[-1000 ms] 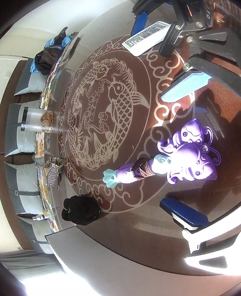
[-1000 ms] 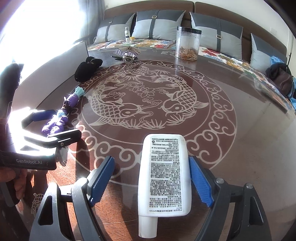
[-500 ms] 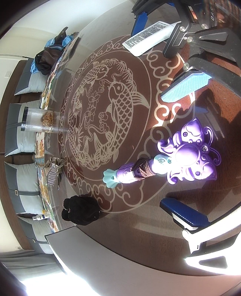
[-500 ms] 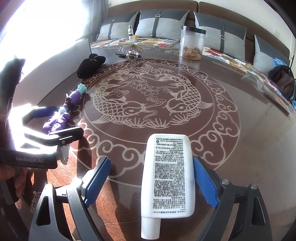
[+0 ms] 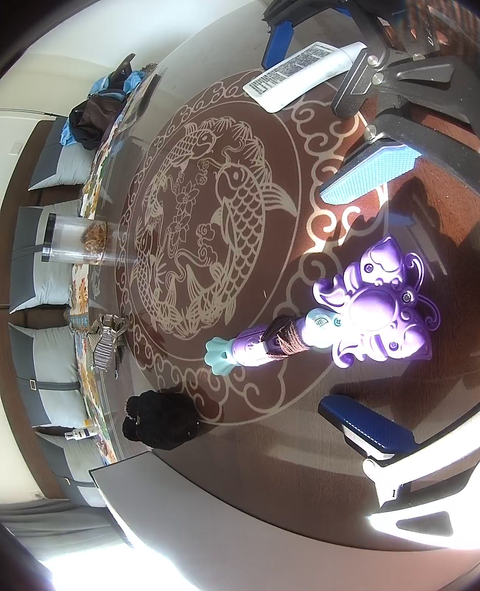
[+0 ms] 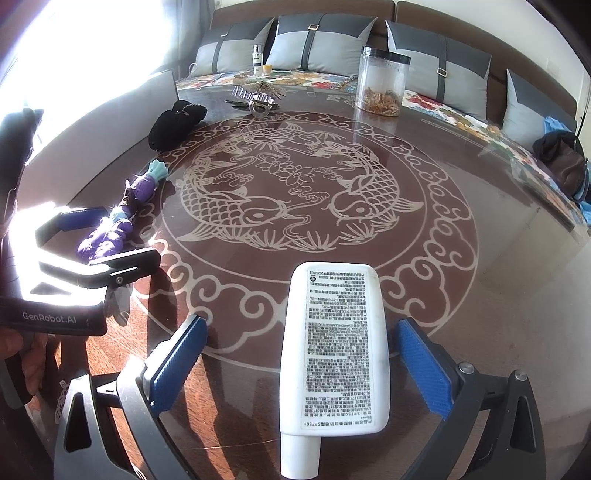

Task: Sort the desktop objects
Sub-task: 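Hold the lotion bottle in the right tool while the left tool grips the purple wand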

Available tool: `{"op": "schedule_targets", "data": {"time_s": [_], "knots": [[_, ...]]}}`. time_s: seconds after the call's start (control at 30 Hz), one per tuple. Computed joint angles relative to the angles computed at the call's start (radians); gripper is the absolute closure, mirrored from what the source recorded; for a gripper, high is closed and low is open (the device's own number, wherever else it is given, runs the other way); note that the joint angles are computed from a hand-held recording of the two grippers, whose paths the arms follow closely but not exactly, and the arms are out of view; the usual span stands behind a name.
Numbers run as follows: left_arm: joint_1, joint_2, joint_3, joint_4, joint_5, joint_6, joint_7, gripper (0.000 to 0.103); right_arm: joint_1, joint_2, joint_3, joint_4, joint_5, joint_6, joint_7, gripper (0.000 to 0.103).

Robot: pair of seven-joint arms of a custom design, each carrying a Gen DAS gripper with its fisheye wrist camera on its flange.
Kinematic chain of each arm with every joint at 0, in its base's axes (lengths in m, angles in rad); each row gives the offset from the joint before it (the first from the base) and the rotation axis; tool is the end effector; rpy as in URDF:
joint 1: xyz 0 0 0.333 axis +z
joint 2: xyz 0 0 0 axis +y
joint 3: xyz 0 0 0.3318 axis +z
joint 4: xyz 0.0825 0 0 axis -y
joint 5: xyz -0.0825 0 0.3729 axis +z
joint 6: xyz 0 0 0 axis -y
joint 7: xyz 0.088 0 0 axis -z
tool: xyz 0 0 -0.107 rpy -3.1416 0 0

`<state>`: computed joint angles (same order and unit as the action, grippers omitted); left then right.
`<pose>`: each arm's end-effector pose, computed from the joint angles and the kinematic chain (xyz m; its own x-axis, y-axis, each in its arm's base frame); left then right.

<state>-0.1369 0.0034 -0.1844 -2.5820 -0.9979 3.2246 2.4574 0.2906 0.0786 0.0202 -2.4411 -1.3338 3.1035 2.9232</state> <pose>0.4502 -0.0643 0.3346 -0.1903 -0.9817 0.0055 -0.8082 0.1535 -0.5685 0.4253 0.2222 0.3243 0.2706 -0.9625 0.0179 -0.7843 -0.2312 -0.5757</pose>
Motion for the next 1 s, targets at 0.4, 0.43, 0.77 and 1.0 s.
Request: {"op": "schedule_targets", "data": {"time_s": [0.4, 0.43, 0.77, 1.0], "knots": [[-0.001, -0.001, 0.001, -0.003, 0.015, 0.003, -0.014, 0.000, 0.001, 0.000, 0.002, 0.002, -0.006, -0.007, 0.015, 0.000], [-0.001, -0.001, 0.001, -0.004, 0.015, 0.004, -0.014, 0.000, 0.001, 0.000, 0.002, 0.002, -0.006, -0.007, 0.016, 0.000], [0.000, 0.000, 0.001, -0.002, 0.007, 0.005, -0.005, 0.000, 0.001, 0.000, 0.002, 0.002, -0.007, -0.007, 0.017, 0.000], [0.001, 0.001, -0.001, -0.002, 0.003, 0.005, 0.000, 0.000, 0.001, 0.001, 0.002, 0.003, -0.008, -0.007, 0.018, 0.000]]}}
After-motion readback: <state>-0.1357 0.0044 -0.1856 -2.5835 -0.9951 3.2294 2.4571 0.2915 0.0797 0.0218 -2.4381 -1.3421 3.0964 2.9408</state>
